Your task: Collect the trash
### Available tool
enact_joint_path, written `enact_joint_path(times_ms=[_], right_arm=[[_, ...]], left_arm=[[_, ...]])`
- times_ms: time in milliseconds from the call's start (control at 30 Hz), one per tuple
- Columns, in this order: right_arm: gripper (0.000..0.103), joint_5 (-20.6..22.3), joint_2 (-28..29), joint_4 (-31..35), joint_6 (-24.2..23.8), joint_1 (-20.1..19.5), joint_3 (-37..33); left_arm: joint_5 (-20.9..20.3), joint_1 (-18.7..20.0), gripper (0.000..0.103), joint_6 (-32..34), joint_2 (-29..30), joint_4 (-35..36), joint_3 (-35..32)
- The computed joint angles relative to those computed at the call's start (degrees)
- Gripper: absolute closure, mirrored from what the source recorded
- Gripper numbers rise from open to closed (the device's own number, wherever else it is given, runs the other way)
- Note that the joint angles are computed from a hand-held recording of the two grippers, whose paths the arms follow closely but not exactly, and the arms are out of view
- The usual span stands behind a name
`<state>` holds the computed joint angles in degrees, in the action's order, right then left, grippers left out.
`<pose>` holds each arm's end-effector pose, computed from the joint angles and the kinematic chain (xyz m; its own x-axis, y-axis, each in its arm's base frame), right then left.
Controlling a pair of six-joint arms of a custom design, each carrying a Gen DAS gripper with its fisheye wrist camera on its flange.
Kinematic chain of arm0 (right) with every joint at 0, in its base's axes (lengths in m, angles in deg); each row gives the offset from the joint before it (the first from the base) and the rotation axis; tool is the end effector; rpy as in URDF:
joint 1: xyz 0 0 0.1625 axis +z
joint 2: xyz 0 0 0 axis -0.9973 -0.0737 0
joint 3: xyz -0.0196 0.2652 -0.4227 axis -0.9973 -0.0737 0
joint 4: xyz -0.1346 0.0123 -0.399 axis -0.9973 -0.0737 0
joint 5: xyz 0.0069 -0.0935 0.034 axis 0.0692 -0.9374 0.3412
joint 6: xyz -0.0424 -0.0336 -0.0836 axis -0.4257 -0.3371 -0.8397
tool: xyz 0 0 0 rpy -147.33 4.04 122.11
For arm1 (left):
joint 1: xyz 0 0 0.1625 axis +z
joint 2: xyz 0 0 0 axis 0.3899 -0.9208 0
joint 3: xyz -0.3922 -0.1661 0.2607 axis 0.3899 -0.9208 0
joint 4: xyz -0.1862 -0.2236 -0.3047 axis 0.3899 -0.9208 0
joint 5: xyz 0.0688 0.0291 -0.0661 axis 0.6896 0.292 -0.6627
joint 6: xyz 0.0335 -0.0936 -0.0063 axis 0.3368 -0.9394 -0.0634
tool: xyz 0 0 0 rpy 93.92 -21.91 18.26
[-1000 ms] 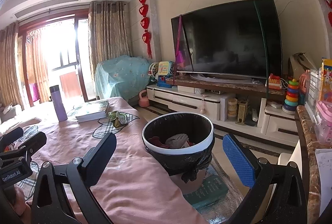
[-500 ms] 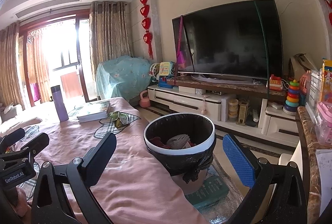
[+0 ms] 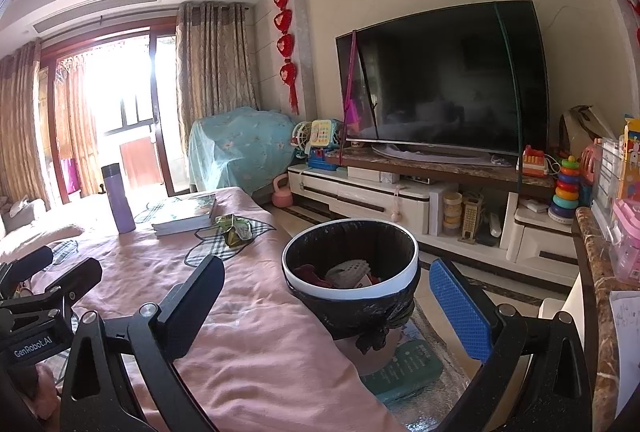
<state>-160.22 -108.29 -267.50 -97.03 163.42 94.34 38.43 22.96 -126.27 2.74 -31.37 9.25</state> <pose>0.0013 -0.5614 0.2498 -0.7585 0.1674 0.6298 -0.5633 0.3177 -0.7627 -0.2966 -0.6020 -0.0696 -0.6756 0.1783 -0.7154 0.7296 0.3012 -0.6140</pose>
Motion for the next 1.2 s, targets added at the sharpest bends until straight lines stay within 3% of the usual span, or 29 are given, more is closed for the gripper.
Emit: enact_joint_path(times_ms=[1200], right_arm=[[0.000,0.8,0.2,0.5,-0.5,0.3,-0.2]], left_arm=[[0.0,0.1,0.000,-0.4,0.0,0.7,-0.2]])
